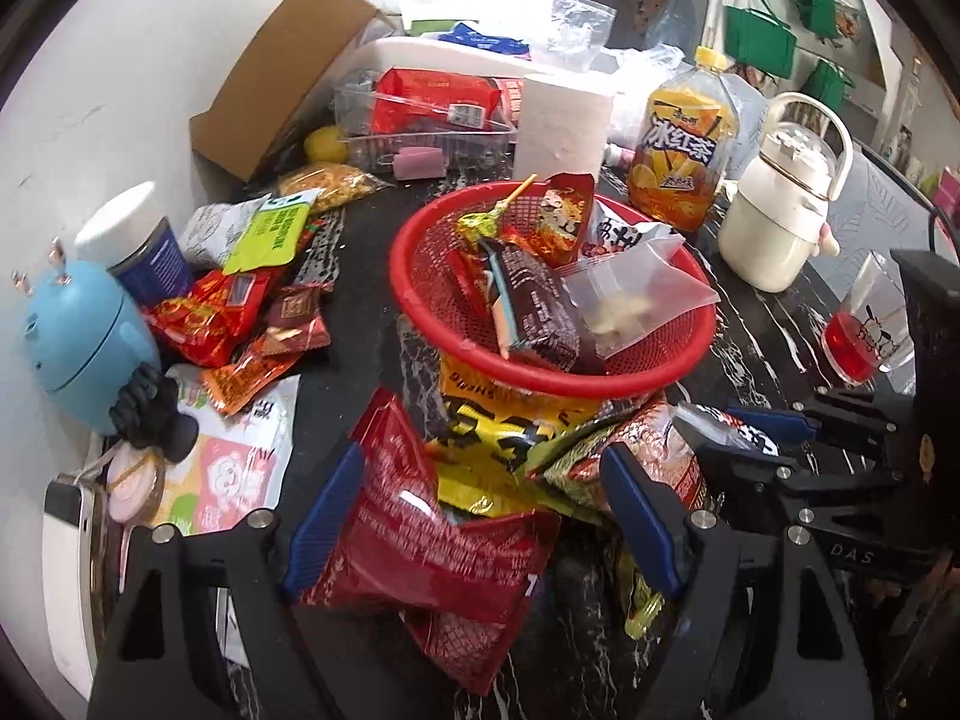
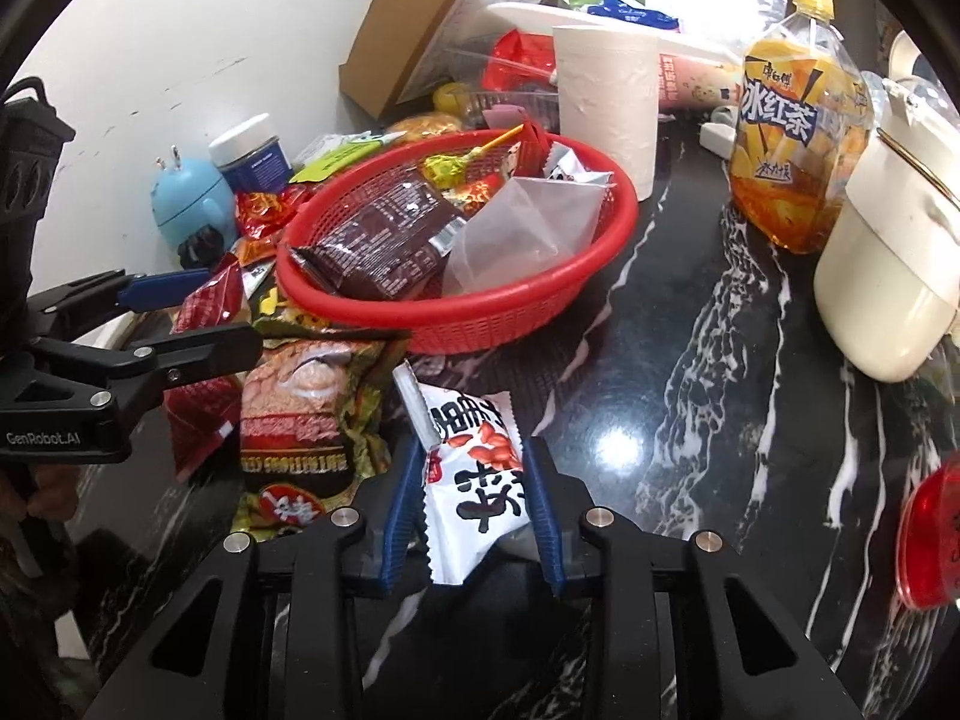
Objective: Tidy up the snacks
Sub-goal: 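Reach the right gripper to the white printed packet and grasp it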
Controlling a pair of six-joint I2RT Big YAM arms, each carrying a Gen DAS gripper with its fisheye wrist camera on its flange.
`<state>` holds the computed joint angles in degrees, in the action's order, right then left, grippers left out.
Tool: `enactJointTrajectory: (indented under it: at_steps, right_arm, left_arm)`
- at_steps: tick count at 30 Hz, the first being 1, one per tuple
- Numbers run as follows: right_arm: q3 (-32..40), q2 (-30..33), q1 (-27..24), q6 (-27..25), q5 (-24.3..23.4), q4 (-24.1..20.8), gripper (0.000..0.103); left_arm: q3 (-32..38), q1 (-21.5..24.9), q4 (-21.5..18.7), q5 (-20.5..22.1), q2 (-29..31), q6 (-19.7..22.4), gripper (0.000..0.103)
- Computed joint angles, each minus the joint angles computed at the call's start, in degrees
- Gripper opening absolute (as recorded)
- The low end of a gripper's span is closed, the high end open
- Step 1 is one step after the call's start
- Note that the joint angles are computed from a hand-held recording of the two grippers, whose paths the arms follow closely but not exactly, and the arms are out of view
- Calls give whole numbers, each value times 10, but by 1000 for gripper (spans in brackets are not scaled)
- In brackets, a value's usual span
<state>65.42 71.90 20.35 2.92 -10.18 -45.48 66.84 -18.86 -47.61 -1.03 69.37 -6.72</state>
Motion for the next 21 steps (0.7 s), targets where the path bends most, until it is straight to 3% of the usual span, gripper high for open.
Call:
enactJointTrajectory:
  at_steps: [3,10,17,21]
  right_arm:
    - [-5,-6,1,7,-3,-3,34]
    - [3,-1,6,17,-8,-10,34]
    - [8,3,6,16,-6,-14,34]
    - [4,0,2,11,-9,-18,34]
  left_arm:
    - [9,0,-13,-48,4,-27,80]
    - [34,14,-12,-53,36,-4,81]
    - [55,23,-35,48,63,48,80]
    - [57,9,-42,51,67,67,80]
